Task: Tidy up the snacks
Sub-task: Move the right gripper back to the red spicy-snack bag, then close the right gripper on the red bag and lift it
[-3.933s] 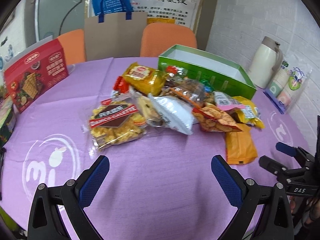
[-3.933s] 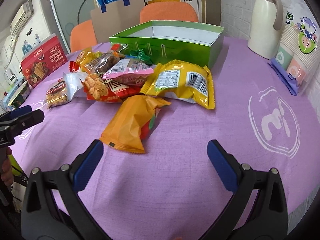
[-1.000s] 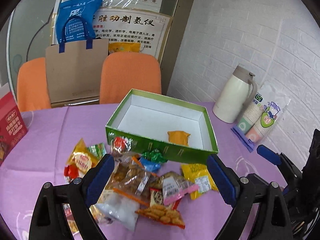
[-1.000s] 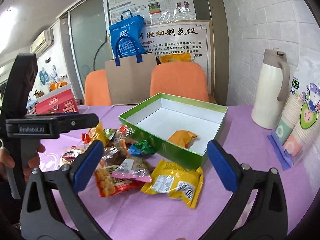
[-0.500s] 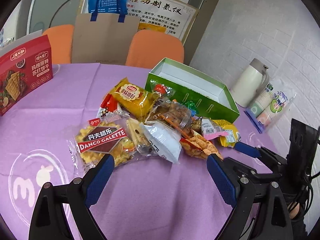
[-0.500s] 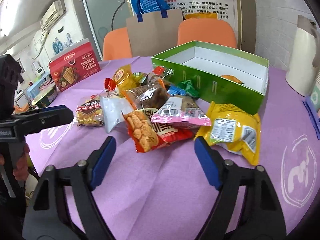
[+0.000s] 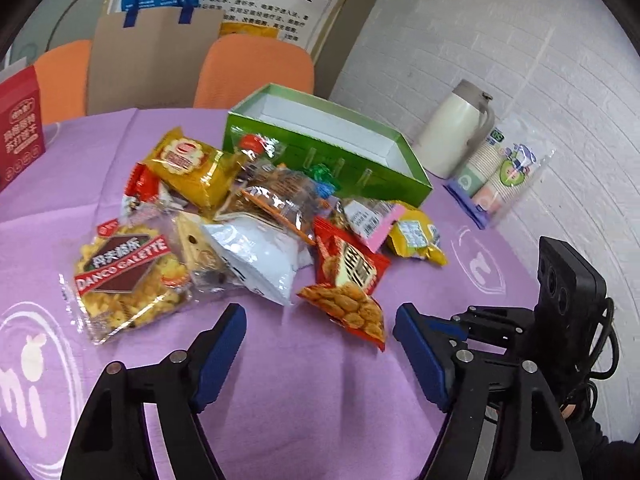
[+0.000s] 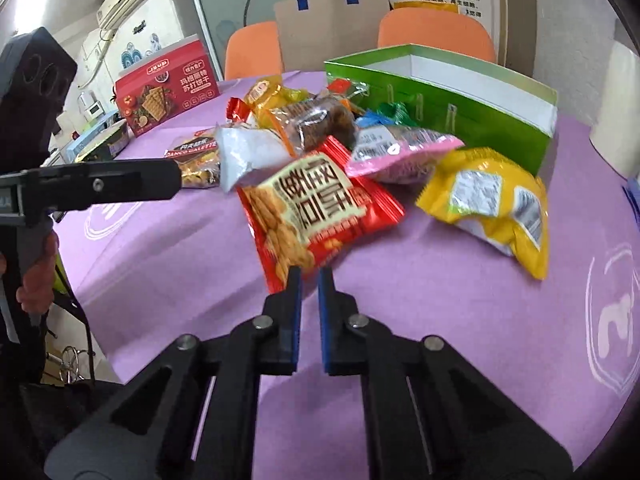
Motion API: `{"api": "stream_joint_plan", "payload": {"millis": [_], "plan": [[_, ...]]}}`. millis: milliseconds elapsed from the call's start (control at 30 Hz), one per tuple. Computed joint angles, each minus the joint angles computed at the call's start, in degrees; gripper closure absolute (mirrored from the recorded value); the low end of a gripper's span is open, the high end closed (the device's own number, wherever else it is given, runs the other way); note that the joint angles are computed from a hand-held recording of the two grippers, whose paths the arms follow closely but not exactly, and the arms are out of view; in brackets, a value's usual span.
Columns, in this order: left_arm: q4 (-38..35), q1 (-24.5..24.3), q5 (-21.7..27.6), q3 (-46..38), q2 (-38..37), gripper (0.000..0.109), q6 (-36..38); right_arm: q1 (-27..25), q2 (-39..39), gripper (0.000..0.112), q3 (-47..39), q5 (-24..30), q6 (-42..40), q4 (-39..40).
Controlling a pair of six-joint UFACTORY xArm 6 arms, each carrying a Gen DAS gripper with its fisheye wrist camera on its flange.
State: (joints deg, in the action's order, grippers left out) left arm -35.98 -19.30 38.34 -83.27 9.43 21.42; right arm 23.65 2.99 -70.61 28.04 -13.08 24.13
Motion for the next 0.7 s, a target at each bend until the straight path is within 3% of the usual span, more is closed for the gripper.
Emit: {"api": "stream_joint_plan", "payload": {"millis": [67, 133, 200, 333, 400, 467, 633, 700], "plan": [[-0.4, -0.4, 2.6, -2.8, 2.6, 0.042, 0.1, -0.6, -1.5, 0.098, 1.6, -0.3, -0.1, 2.4], [-0.7, -0.6, 4.8, -5.9, 5.4, 0.049, -0.7, -0.8, -2.0, 0.070, 2.0, -1.3, 0.4, 3.7], [-0.1, -0.8, 5.5, -8.4, 7.4, 0.050, -2.0, -0.8, -1.4, 0.059, 1.2, -2.2, 1.7, 3.8], [-0.3, -0.9, 7.2, -11.9, 10.0, 0.052, -2.6, -0.9, 0.4, 0.059, -1.1, -1.3, -1.0, 9.3], [0.5, -0.7, 8.1, -12.5, 10.5, 0.068, -3.4, -0.9, 1.4, 0.059, -1.9, -1.8, 0.6, 7.8], [-0.2, -0.2, 8.3, -11.0, 9.6, 0.068, -3.6, -1.3, 2.0, 0.059, -2.6, -2.0, 1.3, 7.9], [-3.2, 0.2, 7.0, -4.6, 4.5, 0.062, -3.2, -3.9, 5.3, 0.059, -6.6, 0.1, -0.2, 11.9], [-5.4, 0.2, 7.2, -4.3, 4.2, 0.049, -2.7, -4.8, 7.2, 0.059, -8.8, 1.8, 0.0, 12.7]]}}
